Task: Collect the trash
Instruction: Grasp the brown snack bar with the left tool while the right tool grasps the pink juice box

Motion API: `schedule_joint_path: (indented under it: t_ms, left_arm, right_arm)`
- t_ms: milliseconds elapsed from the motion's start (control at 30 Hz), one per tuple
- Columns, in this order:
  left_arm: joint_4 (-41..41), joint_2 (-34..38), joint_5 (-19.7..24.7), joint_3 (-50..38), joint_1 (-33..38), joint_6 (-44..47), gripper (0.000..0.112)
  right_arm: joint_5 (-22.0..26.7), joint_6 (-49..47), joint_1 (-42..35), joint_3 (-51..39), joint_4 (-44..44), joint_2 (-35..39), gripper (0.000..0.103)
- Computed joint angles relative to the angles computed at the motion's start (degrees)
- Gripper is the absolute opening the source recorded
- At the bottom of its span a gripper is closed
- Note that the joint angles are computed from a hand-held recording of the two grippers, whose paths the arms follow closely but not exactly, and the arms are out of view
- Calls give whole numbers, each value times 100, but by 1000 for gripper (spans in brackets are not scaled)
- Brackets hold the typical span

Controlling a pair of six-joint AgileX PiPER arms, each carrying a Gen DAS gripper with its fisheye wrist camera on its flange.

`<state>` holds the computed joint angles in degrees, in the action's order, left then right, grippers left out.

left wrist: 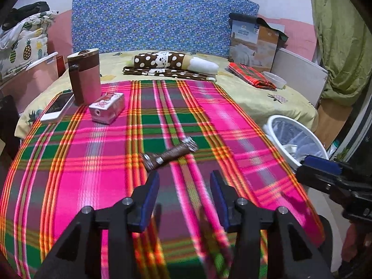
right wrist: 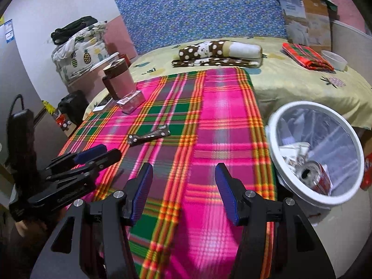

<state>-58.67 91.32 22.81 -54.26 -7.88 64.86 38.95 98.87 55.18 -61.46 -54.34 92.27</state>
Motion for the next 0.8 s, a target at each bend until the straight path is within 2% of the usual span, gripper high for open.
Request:
schedule_joint_path:
  t_ms: [200, 333, 467, 533, 567, 600, 700, 800]
  left_arm:
    - [284, 797, 191, -871, 45, 53, 52]
    - [888, 1290, 291, -1402, -113, -303, 52]
    - [1975, 1810, 385, -1970, -322, -1171, 52]
    - [2696, 1971, 298, -2076, -459, -1854, 52]
    - [2713, 1917, 255, -2032, -480, -1879, 42]
    - [2556, 1884, 243, -1977, -466, -1705, 23]
    - [2676, 1722, 30, -1737, -503, -1832, 20]
    - [2352, 1532, -72, -1481, -366, -1670, 19]
  right_arm:
    - [-239, -270, -248, -215, 119, 217, 57]
    - [-391, -387, -431, -224, 211, 271, 57]
    - [-499, -499, -593, -236, 324, 311, 57]
    - [-535, -569, -666, -256, 380, 333, 57]
    - [-532, -578, -677, -263, 388, 342, 57]
    - [-545, -632, -714, -290, 419, 355, 57]
    - [-548, -706, -753, -376, 479, 403, 57]
    - [-536, -874, -770, -550, 576, 489, 57]
